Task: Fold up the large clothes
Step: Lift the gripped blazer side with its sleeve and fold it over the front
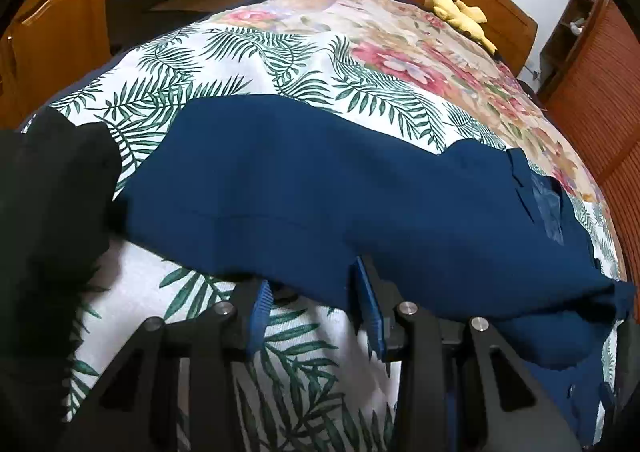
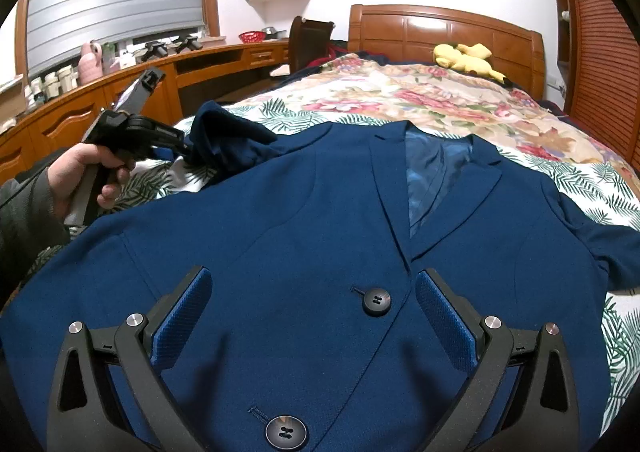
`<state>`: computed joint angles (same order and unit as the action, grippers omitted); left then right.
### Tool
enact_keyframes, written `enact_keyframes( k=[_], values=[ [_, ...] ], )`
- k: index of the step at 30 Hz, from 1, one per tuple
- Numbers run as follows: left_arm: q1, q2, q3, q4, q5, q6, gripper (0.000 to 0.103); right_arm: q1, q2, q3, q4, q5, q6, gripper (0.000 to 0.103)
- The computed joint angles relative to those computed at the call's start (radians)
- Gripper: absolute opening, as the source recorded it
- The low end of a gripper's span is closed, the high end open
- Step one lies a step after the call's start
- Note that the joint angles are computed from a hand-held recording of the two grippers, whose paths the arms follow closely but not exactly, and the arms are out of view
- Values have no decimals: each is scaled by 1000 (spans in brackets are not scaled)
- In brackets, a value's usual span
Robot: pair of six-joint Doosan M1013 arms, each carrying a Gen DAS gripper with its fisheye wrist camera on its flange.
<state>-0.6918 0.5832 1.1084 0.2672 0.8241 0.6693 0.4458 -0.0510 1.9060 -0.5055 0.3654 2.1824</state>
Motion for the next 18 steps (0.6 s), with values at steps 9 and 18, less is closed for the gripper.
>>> enact_keyframes(
  k=[9,18],
  values=[
    [-27,2,-36,172,33,-28,0,0,0,0,-2,0,0,103],
    [-90,5,-110,288,21,66,0,1,0,1,-10,-1,9,103]
  ],
)
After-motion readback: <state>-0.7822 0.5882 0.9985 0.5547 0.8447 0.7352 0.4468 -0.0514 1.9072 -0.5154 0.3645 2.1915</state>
